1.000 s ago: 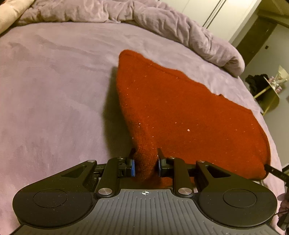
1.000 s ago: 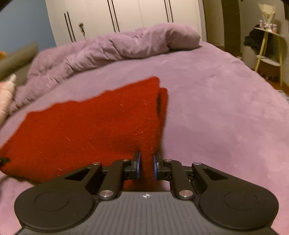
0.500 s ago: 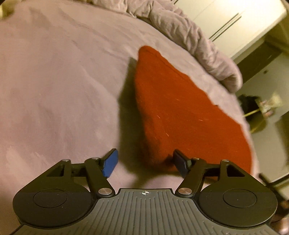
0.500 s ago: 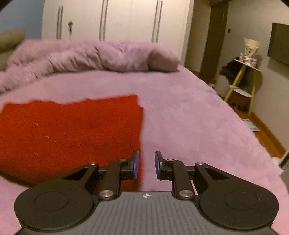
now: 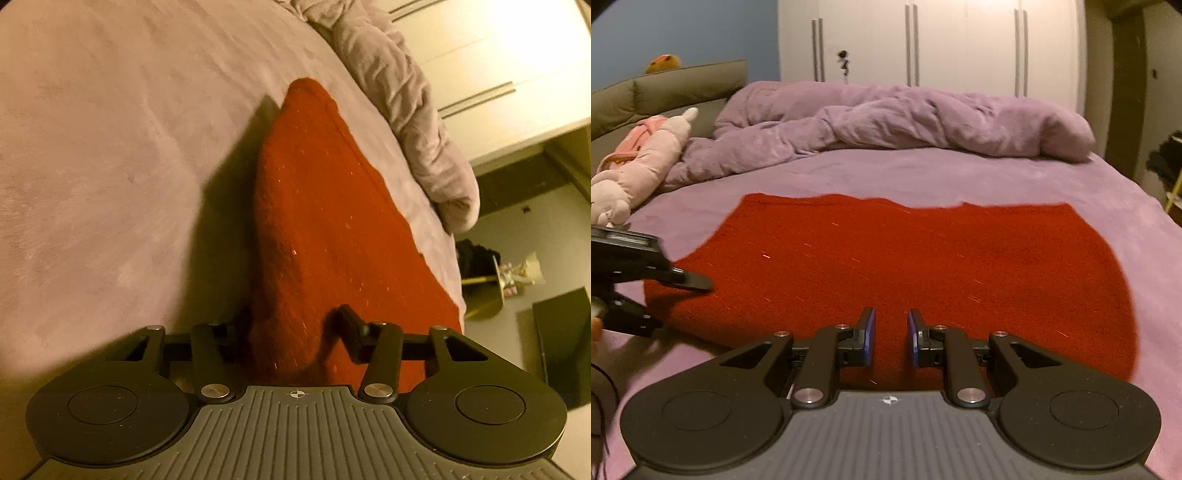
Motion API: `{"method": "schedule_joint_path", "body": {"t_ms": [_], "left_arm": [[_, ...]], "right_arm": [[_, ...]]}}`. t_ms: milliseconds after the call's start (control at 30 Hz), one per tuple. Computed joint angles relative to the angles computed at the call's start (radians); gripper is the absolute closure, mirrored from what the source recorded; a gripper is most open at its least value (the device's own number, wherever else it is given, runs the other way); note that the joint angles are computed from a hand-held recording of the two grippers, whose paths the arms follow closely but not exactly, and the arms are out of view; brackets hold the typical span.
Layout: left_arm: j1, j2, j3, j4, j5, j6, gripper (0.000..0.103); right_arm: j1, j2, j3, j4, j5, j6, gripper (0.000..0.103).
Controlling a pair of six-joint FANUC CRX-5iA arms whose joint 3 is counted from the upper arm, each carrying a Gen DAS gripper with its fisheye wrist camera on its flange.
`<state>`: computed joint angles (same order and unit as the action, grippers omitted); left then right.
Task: Fold small clothes
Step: 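Fold the held coat side across the bundle with the left gripper, then open it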
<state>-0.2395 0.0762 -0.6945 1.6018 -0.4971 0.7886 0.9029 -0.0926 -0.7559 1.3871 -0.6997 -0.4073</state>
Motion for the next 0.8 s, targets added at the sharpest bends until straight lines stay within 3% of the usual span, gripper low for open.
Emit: {"method": "schedule_joint_path", "body": {"t_ms": [167,367,500,600,667,800], "left_arm": [[-0.045,0.030,0.007,0.163,0.044,-0.060,0.058],[-0.050,0.063,0.028,0.197,0.041,-0.099,0.058],[-0.049,0.083,0.042,0.207,0.036,-0.104,0.056],[-0.057,0.086,0.033,0.270,0.025,-0.135,0.056],[-0.060,0.090,0.025,0.322,0.008,-0.161,0.060],[-0.073,0.093,0.008,0.434,-0.027,-0.197,0.070]], "right_arm": [[-0.002,0.111,0.080,0.017,-0.052,0.024,0.086],[0.025,0.188,0.146,-0.080,-0.094,0.210,0.087],[-0.020,0.179,0.147,0.054,-0.128,0.082,0.089],[-0.053,0.233,0.184,-0.028,-0.085,0.139,0.089],[-0.096,0.238,0.143,0.067,-0.024,0.095,0.089],[-0.085,0.201,0.148,0.041,-0.028,0.193,0.089]]}}
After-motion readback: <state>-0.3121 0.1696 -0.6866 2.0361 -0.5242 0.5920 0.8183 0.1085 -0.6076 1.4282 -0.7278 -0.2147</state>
